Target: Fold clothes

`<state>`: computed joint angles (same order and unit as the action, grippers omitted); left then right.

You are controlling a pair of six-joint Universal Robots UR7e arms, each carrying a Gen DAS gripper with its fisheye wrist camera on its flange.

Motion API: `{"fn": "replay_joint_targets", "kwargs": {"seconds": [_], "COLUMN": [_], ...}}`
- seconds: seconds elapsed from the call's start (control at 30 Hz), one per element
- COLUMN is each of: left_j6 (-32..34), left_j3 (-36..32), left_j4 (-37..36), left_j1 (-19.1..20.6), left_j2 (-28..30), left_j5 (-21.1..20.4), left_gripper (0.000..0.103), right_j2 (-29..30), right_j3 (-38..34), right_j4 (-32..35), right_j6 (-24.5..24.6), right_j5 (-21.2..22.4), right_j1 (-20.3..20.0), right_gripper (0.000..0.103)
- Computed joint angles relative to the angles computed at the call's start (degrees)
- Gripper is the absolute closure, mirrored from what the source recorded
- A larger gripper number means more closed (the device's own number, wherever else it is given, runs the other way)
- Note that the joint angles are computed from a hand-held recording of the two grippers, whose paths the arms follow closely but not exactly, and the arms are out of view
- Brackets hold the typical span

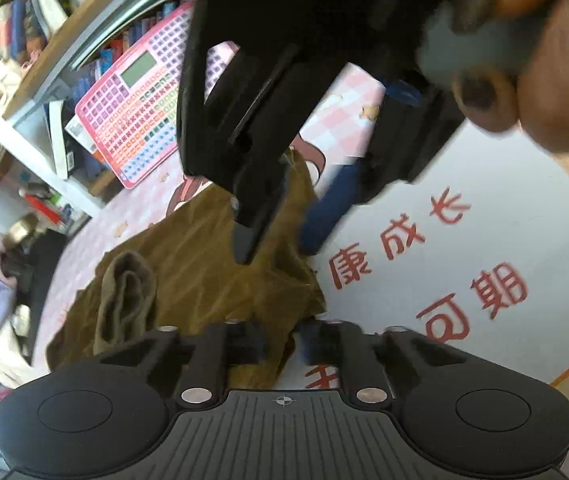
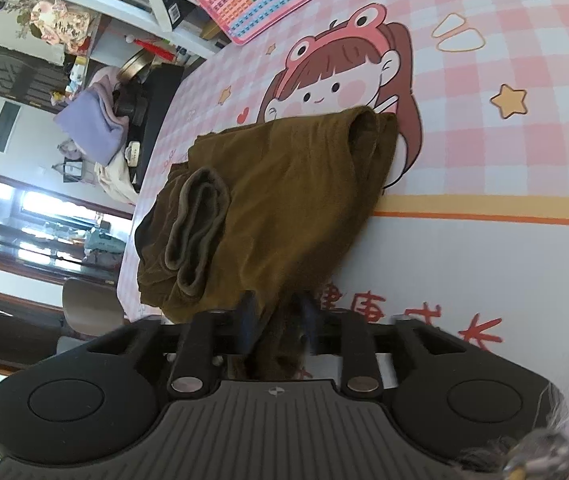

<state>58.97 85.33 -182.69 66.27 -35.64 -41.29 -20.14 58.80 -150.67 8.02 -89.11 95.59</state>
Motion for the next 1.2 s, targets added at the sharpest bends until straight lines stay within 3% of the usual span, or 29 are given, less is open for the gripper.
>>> {"fn": "replay_joint_targets", "kwargs": {"seconds": [0.03, 0.17, 0.5, 0.57, 0.63, 0.67, 0.77, 1.03, 1.2], "left_j6": [-0.42, -4.32, -9.33, -11.15, -13.22, -14.38, -18.06, -24.75, -27.00], "left_j3": [0.41, 1.38, 2.69, 3.16, 3.32, 3.35, 3.55, 1.31, 0.74], "left_j4": [-0.49, 0.41, 2.76, 4.00, 5.87, 6.99, 10.89, 21.78, 22.91], "left_j1": [-0.05, -0.26, -0.55, -0.66, -0.67, -0.67, -0.74, 0.46, 1.80], "left_j2": [-0.53, -2.76, -5.45, -6.24, -6.94, -7.28, -8.51, -10.33, -10.77], "left_j5": [-0.69, -3.32, -4.90, -5.24, -5.79, -6.30, -9.74, -28.44, -33.50], "left_gripper": [0.093, 0.094, 0.094, 0.095, 0.095, 0.095, 0.096, 0.096, 0.097], "right_j2": [-0.16, -0.14, 6.46, 7.50, 8.18, 8.03, 5.74, -3.50, -5.65], "right_j3": [0.21, -0.03, -11.86, -14.13, -15.87, -15.61, -11.60, 1.83, 5.58], "right_j4": [-0.18, 0.70, 2.34, 3.54, 5.10, 4.81, 1.51, -10.62, -14.19], "right_j6": [0.24, 3.01, 10.61, 10.53, 9.96, 9.77, 9.20, 8.17, 8.78], "right_j5": [0.19, 0.46, 1.10, 0.22, -1.36, -1.45, -0.86, -6.37, -9.04], "right_j1": [-0.26, -1.40, -2.55, -2.47, -2.34, -2.46, -2.86, -3.25, -2.92], "right_gripper": [0.049, 0.037, 0.040, 0.053, 0.084, 0.087, 0.091, 0.091, 0.092]}}
